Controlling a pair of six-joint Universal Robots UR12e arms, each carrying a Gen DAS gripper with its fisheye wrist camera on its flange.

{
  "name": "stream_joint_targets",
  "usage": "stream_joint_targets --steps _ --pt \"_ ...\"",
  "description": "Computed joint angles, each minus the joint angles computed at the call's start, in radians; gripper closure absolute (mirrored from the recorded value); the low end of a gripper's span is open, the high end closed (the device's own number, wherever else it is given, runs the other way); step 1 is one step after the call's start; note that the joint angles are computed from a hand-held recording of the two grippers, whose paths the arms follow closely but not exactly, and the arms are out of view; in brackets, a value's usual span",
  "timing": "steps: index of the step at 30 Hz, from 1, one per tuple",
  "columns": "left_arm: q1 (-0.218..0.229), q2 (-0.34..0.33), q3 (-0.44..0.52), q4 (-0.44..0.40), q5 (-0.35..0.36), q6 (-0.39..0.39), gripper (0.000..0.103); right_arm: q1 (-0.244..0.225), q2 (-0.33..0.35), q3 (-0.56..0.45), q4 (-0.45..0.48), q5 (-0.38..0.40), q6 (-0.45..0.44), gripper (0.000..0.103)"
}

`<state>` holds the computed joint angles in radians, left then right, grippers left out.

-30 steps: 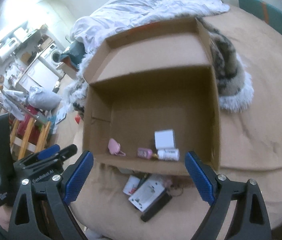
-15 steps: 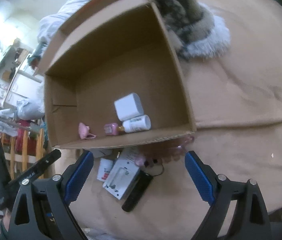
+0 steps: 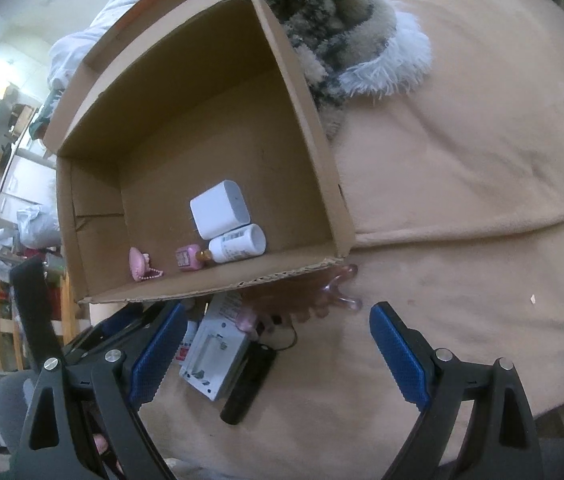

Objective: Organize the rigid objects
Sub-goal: 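Grasp the white case with the left tool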

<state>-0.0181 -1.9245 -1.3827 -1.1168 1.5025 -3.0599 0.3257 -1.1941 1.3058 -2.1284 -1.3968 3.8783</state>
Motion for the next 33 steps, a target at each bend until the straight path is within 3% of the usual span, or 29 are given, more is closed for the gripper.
stream_joint_targets --steps 3,5,16,19,33 --pt "-0.007 -0.006 -0.001 0.016 0.01 0.008 0.044 0.003 0.005 -0.009 0.008 -0.007 -0.017 0.005" --pt "-0.007 -0.007 -0.003 0.025 -0.002 0.015 0.052 0.005 0.01 -0.016 0.017 -0.008 -0.025 0.005" --pt "0.002 0.008 0.003 -0.005 0.002 0.026 0.052 0.005 0.014 -0.024 0.044 -0.006 -0.04 0.005" --pt "0.02 0.027 0.016 -0.072 -0.032 0.036 0.052 0.006 0.017 -0.028 0.047 -0.004 -0.041 0.005" --pt "0.065 0.102 -0.006 -0.043 -0.011 0.12 0.052 0.012 0.026 -0.043 0.059 -0.001 -0.066 0.005"
